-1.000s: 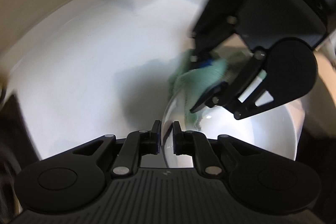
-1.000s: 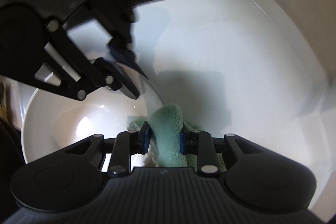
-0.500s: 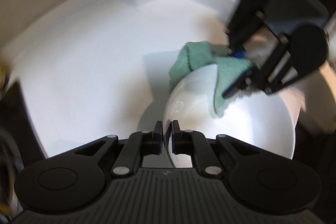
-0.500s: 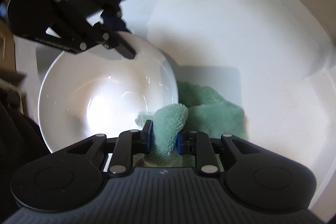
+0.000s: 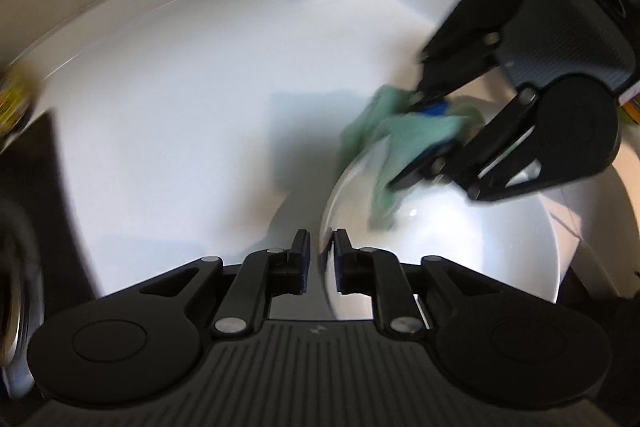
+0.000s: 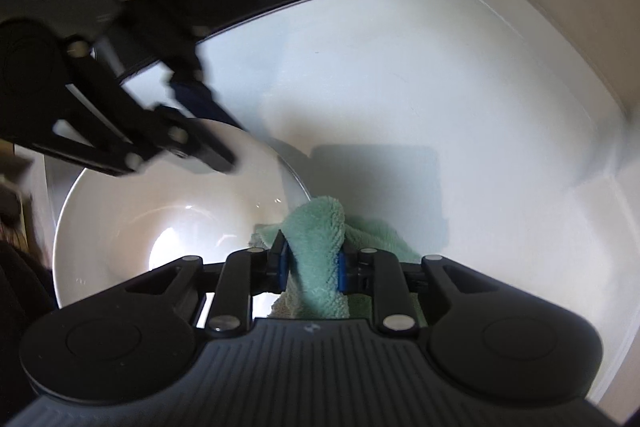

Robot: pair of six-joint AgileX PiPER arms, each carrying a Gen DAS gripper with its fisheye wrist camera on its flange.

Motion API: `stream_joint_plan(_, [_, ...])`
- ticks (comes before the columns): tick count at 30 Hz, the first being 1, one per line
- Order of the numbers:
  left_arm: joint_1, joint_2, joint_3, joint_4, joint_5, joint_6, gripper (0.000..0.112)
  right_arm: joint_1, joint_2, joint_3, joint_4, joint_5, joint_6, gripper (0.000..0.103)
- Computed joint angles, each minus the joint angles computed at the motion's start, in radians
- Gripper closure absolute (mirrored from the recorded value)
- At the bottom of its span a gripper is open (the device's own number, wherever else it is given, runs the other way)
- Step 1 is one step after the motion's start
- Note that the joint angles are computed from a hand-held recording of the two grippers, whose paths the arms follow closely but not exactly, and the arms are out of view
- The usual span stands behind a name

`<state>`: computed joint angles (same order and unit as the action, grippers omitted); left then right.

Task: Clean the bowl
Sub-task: 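Scrub the cloth back and forth on the bowl wall while the left tool holds it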

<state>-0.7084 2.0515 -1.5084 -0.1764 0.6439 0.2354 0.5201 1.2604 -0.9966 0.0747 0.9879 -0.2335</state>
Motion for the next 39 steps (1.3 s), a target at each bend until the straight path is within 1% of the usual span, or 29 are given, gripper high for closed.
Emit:
stream_joint_plan(1, [0.001,-0.012,0.024,-0.006,-0.015,0.002,0.093,0.012,-0.015,0.016,-0.013,-0.011,0.036,0.085])
stream_joint_plan(3, [0.006,0.021,-0.009,-0.03,-0.025,0.03,0.093,0.037,-0.05,0.04,-0.042,-0.007,0.076,0.085])
stream_joint_plan(4, [0.012,0.031,-0.021,-0.049,-0.024,0.06,0.096,0.047,-0.06,0.048,-0.049,-0.001,0.08,0.086])
stream_joint_plan(5, [0.012,0.039,-0.035,-0.054,-0.019,0.098,0.1,0.035,-0.062,0.047,-0.034,0.018,0.044,0.086])
stream_joint_plan(8, [0.011,0.065,-0.087,-0.06,0.012,0.207,0.102,-0.03,-0.044,0.014,0.044,0.111,-0.106,0.084])
stream_joint_plan(9, [0.01,0.075,-0.11,-0.059,0.029,0.255,0.104,-0.043,-0.036,-0.001,0.058,0.145,-0.141,0.084])
stream_joint_plan(10, [0.008,0.086,-0.133,-0.058,0.047,0.301,0.104,-0.028,-0.029,-0.017,0.038,0.167,-0.136,0.084])
stream_joint_plan(12, [0.005,0.114,-0.188,-0.055,0.085,0.352,0.105,-0.002,0.001,-0.044,-0.011,0.159,-0.12,0.084])
stream_joint_plan(14, [0.006,0.11,-0.198,-0.091,0.114,0.404,0.105,0.018,0.02,-0.062,-0.041,0.141,-0.103,0.085])
stream_joint_plan(16, [0.003,0.114,-0.209,-0.108,0.12,0.414,0.103,0.038,0.048,-0.083,-0.047,0.103,-0.098,0.084])
stream_joint_plan(18, [0.004,0.105,-0.195,-0.105,0.105,0.382,0.101,0.062,0.069,-0.094,-0.063,0.074,-0.088,0.082])
stream_joint_plan(19, [0.007,0.088,-0.163,-0.107,0.081,0.343,0.1,0.071,0.076,-0.094,-0.069,0.063,-0.082,0.082])
stream_joint_plan(20, [0.01,0.076,-0.144,-0.112,0.069,0.321,0.099,0.059,0.071,-0.089,-0.054,0.055,-0.086,0.082])
stream_joint_plan(22, [0.013,0.021,-0.061,-0.08,0.039,0.192,0.097,0.014,0.049,-0.061,0.0,0.037,-0.093,0.083])
stream_joint_plan(23, [0.013,0.0,-0.031,-0.069,0.026,0.161,0.096,0.003,0.036,-0.046,0.007,0.029,-0.09,0.083])
stream_joint_plan(25, [0.019,-0.074,0.084,-0.072,-0.028,0.13,0.095,-0.01,-0.001,-0.006,0.009,0.009,-0.049,0.084])
stream_joint_plan(26, [0.022,-0.091,0.109,-0.082,-0.039,0.132,0.095,-0.017,-0.019,0.012,0.013,0.001,-0.034,0.085])
stream_joint_plan(29, [0.039,-0.128,0.174,-0.15,-0.069,0.202,0.097,-0.035,-0.07,0.058,0.034,-0.003,-0.012,0.087])
stream_joint_plan(30, [0.044,-0.126,0.168,-0.17,-0.056,0.236,0.105,-0.041,-0.084,0.07,0.048,0.013,-0.029,0.087])
stream_joint_plan(32, [0.05,-0.118,0.146,-0.192,-0.028,0.293,0.105,-0.07,-0.082,0.064,0.09,0.06,-0.098,0.087])
stream_joint_plan(33, [0.048,-0.111,0.131,-0.194,-0.015,0.327,0.106,-0.092,-0.069,0.049,0.119,0.096,-0.144,0.087])
stream_joint_plan(35, [0.043,-0.095,0.095,-0.192,0.017,0.391,0.107,-0.104,-0.071,0.027,0.124,0.159,-0.181,0.086])
stream_joint_plan(36, [0.042,-0.118,0.108,-0.18,0.032,0.412,0.107,-0.103,-0.057,0.007,0.112,0.183,-0.196,0.086])
stream_joint_plan(37, [0.041,-0.147,0.128,-0.167,0.046,0.433,0.107,-0.101,-0.044,-0.01,0.1,0.202,-0.209,0.086])
stream_joint_plan(39, [0.034,-0.138,0.098,-0.155,0.074,0.456,0.107,-0.083,-0.015,-0.035,0.067,0.192,-0.217,0.086])
